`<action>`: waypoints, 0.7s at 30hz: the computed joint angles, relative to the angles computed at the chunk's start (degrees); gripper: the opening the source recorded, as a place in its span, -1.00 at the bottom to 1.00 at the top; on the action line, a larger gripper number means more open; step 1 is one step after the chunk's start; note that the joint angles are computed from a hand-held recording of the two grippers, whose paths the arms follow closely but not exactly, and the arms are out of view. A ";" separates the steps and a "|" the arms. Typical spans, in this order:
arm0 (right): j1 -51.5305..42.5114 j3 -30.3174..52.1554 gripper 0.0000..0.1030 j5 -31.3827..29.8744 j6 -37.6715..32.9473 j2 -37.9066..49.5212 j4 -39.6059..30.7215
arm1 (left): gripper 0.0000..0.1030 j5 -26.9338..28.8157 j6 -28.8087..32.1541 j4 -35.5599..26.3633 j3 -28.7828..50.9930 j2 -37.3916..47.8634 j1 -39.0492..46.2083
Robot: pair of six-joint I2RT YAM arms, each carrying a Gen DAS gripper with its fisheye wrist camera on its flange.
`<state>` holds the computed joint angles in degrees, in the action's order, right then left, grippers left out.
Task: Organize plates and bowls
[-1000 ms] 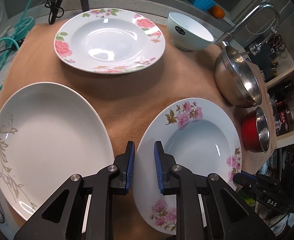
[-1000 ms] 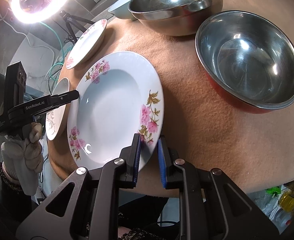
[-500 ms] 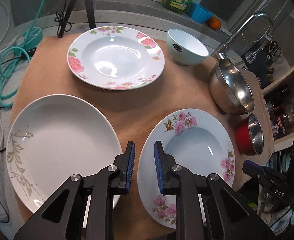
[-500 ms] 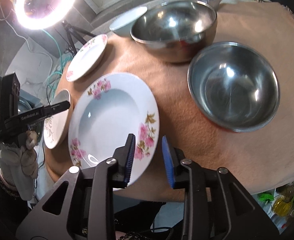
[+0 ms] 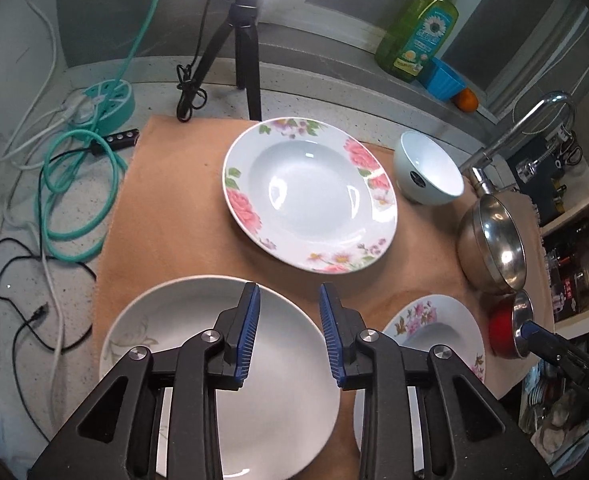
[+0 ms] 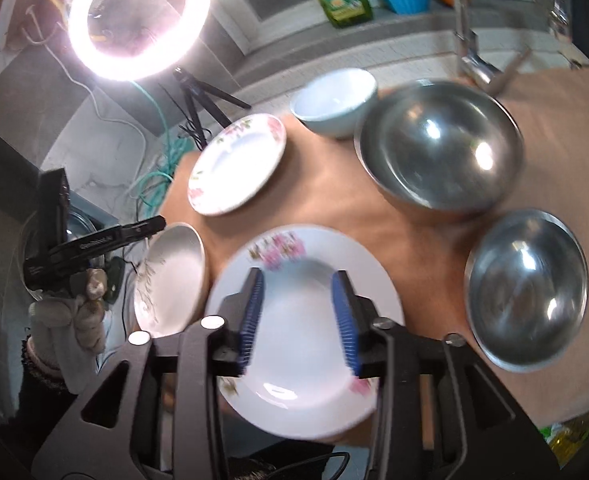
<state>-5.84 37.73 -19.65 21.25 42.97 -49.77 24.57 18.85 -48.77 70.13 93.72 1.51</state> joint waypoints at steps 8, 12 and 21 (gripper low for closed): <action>3.24 5.48 -0.08 1.66 1.82 13.96 9.26 | -0.35 -0.11 -1.04 -1.60 12.88 11.47 -0.28; 3.02 7.59 -0.08 0.46 3.13 22.47 14.62 | -0.35 0.29 -2.10 -3.29 21.03 18.66 -0.12; 1.94 11.11 -0.08 -2.70 7.06 39.68 24.01 | -0.35 0.35 -4.68 -7.94 35.18 31.34 -0.21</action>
<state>-3.90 48.84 -22.35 28.31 82.64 -25.76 24.92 14.16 -56.71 105.31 125.06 1.31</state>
